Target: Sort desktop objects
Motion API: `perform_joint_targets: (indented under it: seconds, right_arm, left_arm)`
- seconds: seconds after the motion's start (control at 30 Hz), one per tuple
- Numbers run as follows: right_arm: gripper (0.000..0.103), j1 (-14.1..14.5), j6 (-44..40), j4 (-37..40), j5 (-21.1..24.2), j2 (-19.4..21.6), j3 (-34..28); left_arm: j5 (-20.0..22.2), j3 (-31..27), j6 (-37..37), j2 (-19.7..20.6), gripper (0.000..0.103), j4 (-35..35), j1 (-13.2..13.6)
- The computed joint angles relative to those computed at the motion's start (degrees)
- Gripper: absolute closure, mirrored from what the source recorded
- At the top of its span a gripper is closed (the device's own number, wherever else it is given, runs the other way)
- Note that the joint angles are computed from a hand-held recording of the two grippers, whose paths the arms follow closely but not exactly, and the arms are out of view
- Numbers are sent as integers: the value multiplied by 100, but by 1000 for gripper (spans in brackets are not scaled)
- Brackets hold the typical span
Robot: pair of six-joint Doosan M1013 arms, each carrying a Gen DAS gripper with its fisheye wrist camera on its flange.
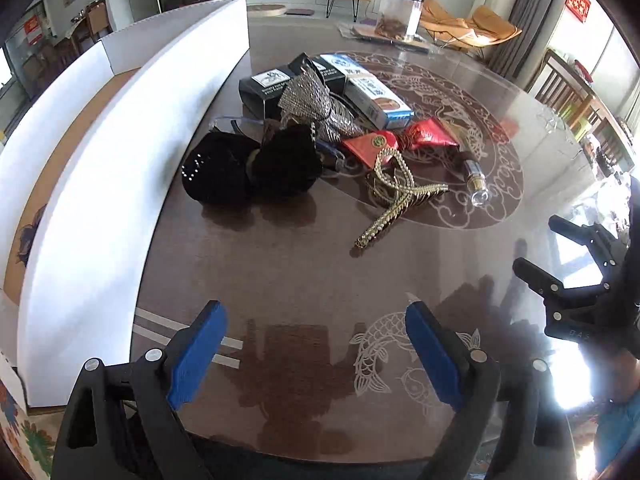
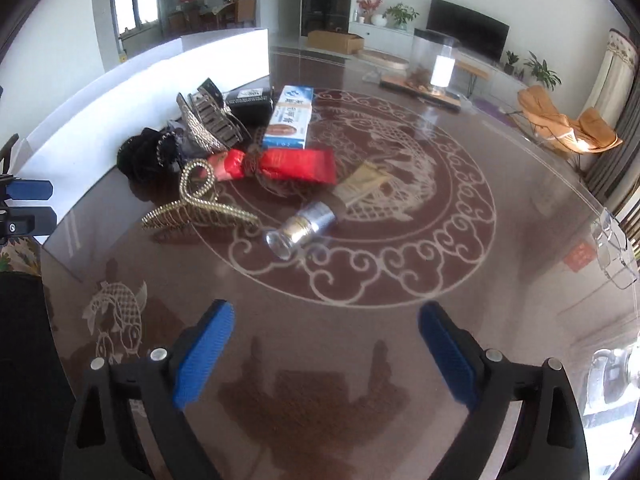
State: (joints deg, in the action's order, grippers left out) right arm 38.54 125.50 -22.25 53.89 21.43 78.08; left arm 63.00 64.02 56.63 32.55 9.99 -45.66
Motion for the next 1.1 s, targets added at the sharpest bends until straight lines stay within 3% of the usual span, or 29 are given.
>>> perform_joint_targets:
  seconds: [0.13,0.23,0.27,0.37,0.57,1.1]
  right_arm:
    - [9,47,325,-210,-171,-99,344]
    - [9,81,508,-340,-349,-108,394]
    - [9,84,542,-338,-404,-96,387]
    - [0,64,706,-200,-457,-49,354]
    - [0,79,774,-242,-449,-24,332]
    - [0,79,773,-243,-451,-26,335]
  left_arm:
    - [255,-187,-293,296,12,166,-93]
    - [71,-193,-502,348,9,436,-121]
    - [62,-223,-546,382,2,474,-121]
    - [-347,-104,-867,381,0,812,-137]
    - [-1001,180,-1592,329,0,1617,-199]
    - [-1161,242,-1789,279,0,1882,-178]
